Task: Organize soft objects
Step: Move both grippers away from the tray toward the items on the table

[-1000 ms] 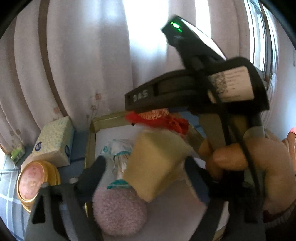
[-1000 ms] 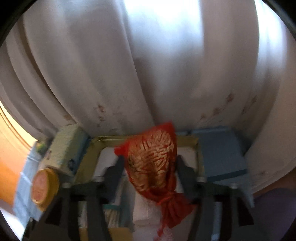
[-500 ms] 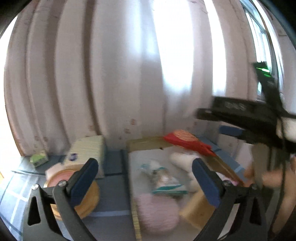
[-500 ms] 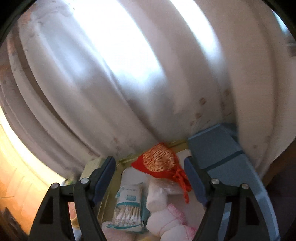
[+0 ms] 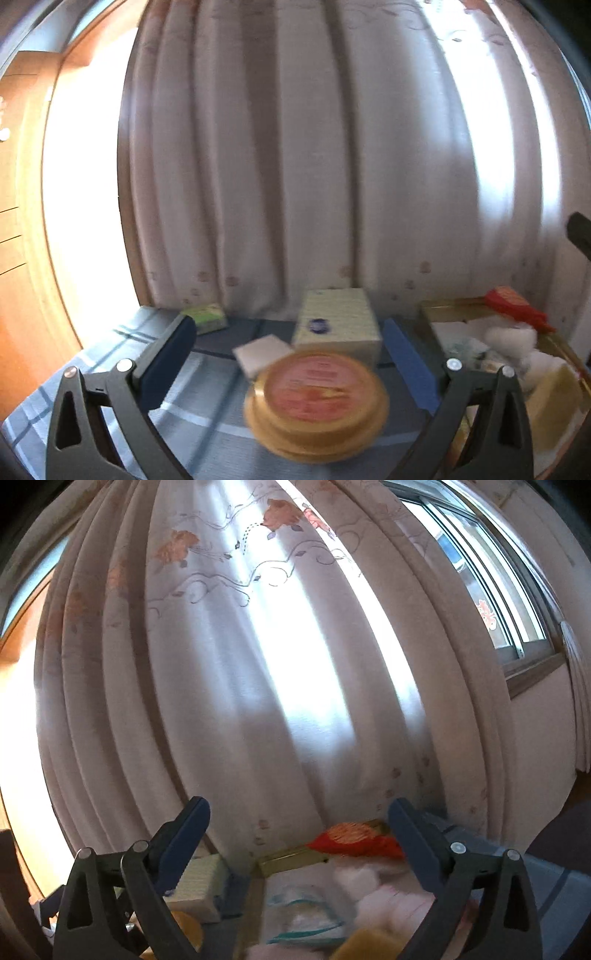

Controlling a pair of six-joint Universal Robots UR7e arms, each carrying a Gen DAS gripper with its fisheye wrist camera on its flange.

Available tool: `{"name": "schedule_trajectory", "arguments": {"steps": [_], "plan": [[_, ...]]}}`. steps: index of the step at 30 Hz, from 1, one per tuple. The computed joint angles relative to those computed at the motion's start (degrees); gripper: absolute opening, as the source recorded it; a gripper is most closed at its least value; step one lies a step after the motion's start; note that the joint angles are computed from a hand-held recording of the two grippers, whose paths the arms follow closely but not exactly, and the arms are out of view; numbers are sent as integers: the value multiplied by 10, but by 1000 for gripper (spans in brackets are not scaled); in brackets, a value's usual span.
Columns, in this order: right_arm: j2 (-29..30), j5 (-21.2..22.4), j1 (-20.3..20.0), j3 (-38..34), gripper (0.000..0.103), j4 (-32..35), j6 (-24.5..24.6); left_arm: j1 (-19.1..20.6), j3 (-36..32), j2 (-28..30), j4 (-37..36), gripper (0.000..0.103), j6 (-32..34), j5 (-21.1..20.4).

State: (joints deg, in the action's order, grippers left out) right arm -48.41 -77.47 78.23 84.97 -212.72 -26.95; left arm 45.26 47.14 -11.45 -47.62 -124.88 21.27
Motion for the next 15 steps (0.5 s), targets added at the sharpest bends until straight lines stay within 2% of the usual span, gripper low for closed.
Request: {"name": "schedule_trajectory", "arguments": {"steps": [3,7,10,13,15], "plan": [[13,3,4,9,99,-37,15,4,46,-20,-68,103,41,1],[27,-9,13,18,99,-58,-8,10,73,-30,-121,103,75,-3],[37,-12,20,20,99,-89,-22,15,82,-42,-99,103,39,-5],[47,-16,26,23,99,-115,-43,14,104,-53,-124,103,44,-6],[52,-16,28,25,99,-126,-49,15,107,-56,-115,103,35,-7]]}}
